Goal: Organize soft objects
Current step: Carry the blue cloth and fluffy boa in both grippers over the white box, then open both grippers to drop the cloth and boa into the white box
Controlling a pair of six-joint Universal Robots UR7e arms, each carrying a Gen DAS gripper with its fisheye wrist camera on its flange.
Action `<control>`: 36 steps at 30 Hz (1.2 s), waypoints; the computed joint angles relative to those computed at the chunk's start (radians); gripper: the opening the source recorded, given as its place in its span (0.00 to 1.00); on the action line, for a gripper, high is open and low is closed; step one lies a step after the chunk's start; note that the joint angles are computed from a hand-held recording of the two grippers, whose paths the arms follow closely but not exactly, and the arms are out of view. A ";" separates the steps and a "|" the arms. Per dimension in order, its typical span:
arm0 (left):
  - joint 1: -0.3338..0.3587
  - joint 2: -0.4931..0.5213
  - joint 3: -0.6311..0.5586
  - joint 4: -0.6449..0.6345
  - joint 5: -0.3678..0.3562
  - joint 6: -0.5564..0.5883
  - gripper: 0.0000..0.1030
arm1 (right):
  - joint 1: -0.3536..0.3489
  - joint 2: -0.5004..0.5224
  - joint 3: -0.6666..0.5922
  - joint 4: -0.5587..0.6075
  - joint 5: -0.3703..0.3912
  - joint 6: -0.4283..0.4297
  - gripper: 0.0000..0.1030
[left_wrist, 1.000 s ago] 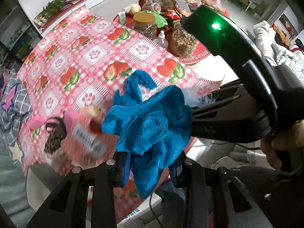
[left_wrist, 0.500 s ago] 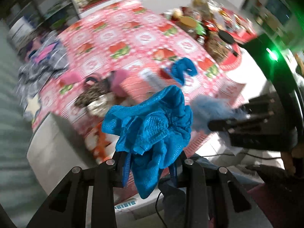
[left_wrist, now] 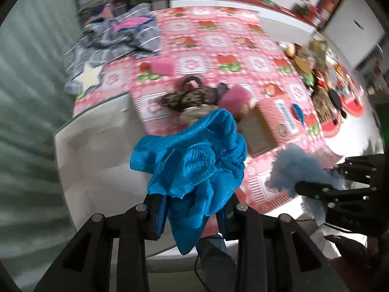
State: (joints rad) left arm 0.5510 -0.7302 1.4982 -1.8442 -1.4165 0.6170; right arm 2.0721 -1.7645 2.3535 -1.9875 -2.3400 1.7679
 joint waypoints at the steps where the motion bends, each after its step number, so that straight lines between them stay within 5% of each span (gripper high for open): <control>1: 0.010 0.004 -0.011 -0.001 0.006 -0.019 0.35 | -0.009 0.006 -0.010 -0.002 0.001 -0.025 0.29; 12: 0.084 0.056 -0.106 0.015 0.090 -0.172 0.35 | -0.095 0.085 -0.117 -0.044 -0.005 -0.308 0.29; 24: 0.140 0.081 -0.144 0.038 0.193 -0.261 0.36 | -0.196 0.218 -0.211 -0.227 0.047 -0.630 0.29; 36: 0.161 0.096 -0.124 0.062 0.282 -0.300 0.36 | -0.272 0.321 -0.323 -0.313 0.049 -0.771 0.29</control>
